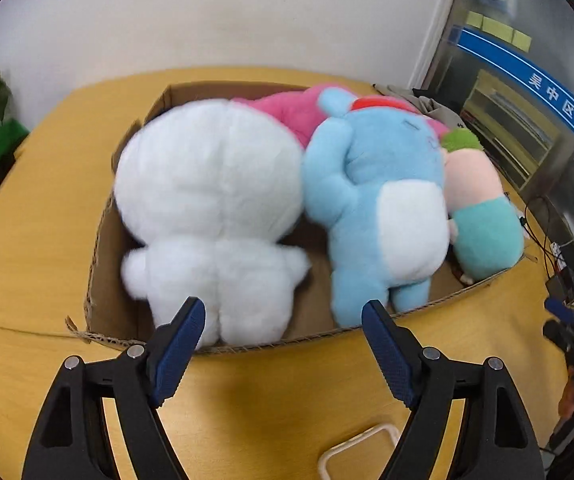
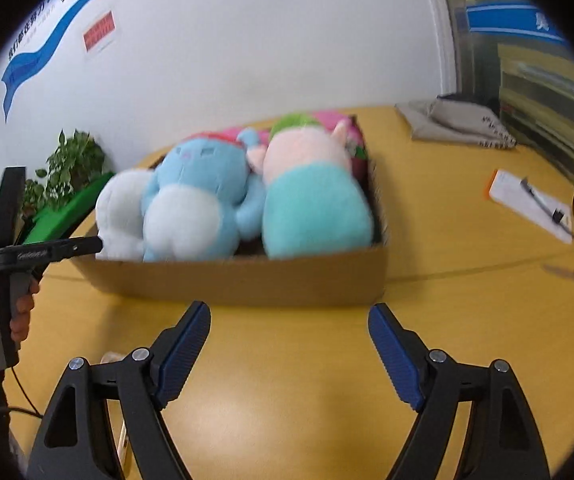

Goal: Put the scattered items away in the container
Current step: 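Open both grippers and move them toward the clear phone case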

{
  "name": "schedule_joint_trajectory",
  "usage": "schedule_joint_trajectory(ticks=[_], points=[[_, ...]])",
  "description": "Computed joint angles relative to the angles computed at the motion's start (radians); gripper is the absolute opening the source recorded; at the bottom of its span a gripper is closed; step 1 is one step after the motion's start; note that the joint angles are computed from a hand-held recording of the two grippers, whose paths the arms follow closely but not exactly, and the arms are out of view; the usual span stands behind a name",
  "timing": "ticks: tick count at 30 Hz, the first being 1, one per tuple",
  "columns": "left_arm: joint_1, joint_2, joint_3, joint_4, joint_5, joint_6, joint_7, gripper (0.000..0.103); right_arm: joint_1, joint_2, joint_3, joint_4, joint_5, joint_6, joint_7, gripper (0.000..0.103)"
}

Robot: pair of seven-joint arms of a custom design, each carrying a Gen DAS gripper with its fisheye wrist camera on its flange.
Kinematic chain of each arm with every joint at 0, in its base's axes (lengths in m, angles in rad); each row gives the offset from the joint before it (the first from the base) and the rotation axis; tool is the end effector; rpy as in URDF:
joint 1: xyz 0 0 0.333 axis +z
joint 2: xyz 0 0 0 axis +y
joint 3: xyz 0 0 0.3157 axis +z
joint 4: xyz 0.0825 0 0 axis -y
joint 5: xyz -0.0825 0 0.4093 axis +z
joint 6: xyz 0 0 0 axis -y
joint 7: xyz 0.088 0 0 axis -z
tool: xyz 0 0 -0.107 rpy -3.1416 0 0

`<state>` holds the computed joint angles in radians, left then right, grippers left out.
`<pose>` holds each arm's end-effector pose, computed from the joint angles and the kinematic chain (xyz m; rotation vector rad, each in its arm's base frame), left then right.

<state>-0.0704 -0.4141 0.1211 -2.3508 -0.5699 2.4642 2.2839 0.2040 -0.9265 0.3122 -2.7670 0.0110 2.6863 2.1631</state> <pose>0.4898 0.0306 0.5358 -1.6157 2.1994 -0.9501 0.3097 0.1855 0.5390 -1.5882 1.7486 -0.5669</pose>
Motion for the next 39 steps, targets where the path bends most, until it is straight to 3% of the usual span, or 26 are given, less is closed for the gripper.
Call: schedule_joint_trajectory(ticks=[4,8,11,12,13,22,28,39], points=[[0.007,-0.028,-0.026,-0.031,0.055,0.031,-0.022,0.084,0.029,-0.031,0.026,-0.005,-0.007,-0.051,0.011,0.082],[-0.008,-0.087,-0.012,-0.069,0.062,0.044,-0.041,0.084,0.057,-0.07,0.035,-0.014,-0.008,-0.076,0.03,0.081],[-0.046,-0.211,0.04,-0.122,0.03,0.027,-0.009,0.089,0.086,-0.072,0.042,-0.006,-0.01,-0.086,0.019,0.082],[-0.054,-0.269,0.047,-0.155,0.027,0.04,0.003,0.101,0.081,-0.071,0.056,0.001,-0.018,-0.092,0.026,0.082],[-0.057,-0.329,0.049,-0.192,0.033,0.06,0.006,0.103,0.071,-0.068,0.075,0.01,-0.029,-0.099,0.037,0.081],[-0.021,-0.564,0.072,-0.365,0.196,0.034,-0.14,0.103,0.004,-0.035,0.173,0.071,-0.134,-0.126,0.165,0.082],[-0.024,-0.614,0.089,-0.441,0.25,0.031,-0.222,0.103,0.022,-0.035,0.171,0.079,-0.177,-0.179,0.211,0.082],[-0.068,-0.586,0.114,-0.46,0.262,0.021,-0.258,0.103,0.043,-0.051,0.159,0.079,-0.221,-0.213,0.24,0.081]])
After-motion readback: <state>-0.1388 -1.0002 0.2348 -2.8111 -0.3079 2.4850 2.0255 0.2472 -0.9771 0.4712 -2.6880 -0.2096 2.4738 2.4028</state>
